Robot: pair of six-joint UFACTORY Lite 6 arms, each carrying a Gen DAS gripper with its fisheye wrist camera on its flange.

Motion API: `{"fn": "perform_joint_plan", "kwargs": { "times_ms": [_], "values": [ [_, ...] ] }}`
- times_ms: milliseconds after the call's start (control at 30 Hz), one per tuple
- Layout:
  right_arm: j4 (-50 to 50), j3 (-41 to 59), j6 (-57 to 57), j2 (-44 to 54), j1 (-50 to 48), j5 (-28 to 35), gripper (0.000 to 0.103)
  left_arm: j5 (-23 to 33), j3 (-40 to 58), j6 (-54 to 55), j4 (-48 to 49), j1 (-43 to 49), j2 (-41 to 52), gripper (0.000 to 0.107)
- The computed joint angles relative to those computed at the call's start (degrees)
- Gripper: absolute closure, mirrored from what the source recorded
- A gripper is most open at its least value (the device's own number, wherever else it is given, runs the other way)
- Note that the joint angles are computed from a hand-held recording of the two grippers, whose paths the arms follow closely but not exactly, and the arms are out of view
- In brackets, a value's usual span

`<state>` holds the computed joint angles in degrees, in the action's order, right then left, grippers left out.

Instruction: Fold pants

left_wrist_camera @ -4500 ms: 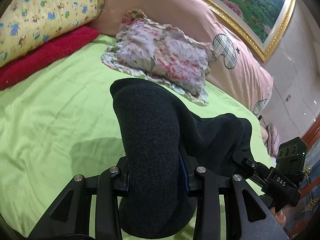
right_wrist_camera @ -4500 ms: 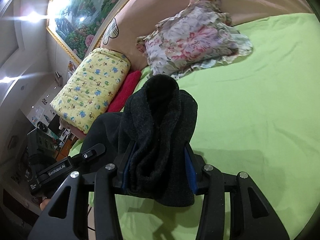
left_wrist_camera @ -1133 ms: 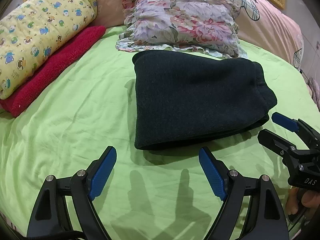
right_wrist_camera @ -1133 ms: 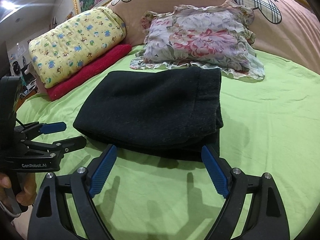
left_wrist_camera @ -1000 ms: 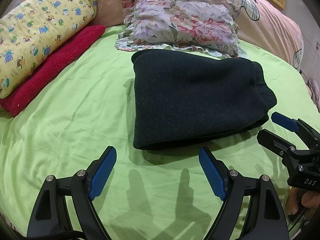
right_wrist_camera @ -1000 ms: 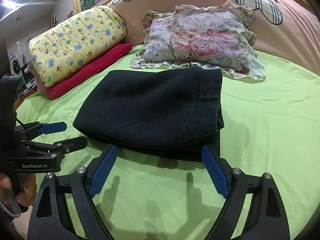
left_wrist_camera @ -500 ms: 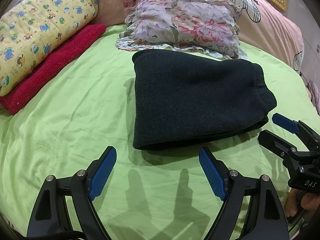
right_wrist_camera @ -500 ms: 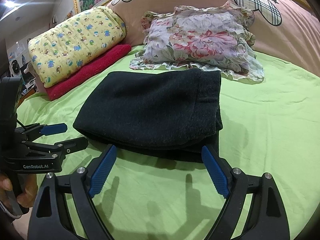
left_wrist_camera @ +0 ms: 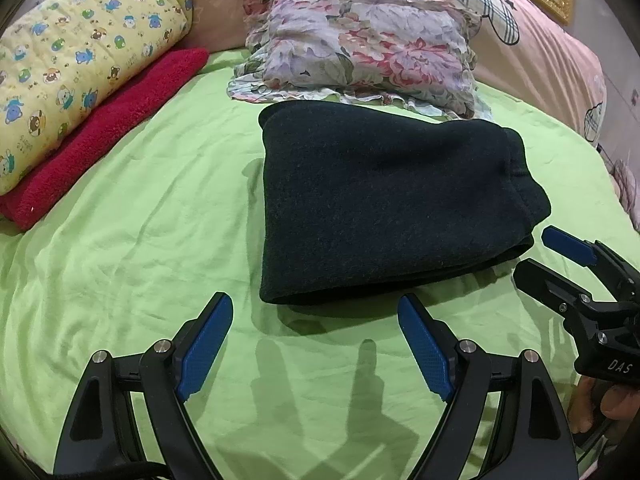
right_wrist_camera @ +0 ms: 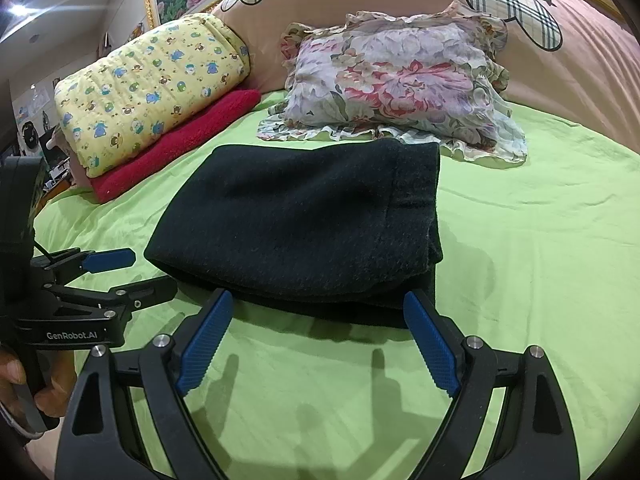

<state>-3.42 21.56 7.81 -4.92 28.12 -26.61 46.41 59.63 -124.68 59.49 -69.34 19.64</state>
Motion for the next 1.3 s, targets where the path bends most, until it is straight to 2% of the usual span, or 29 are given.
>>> {"fn": "perform_joint_plan", "kwargs": {
  "times_ms": [833,1300],
  "values": [
    [-1.43,0.98,1.19,-1.02,-0.92,0.92,0.015,1.92,2.54,2.6,0.41,0.34,-0.02,0.022],
    [-2.19,0.95,1.83,-1.12,-1.23,0.93,0.015,1.18,2.35,3.0,0.44,0.9,-0.04,0.022]
  ]
}}
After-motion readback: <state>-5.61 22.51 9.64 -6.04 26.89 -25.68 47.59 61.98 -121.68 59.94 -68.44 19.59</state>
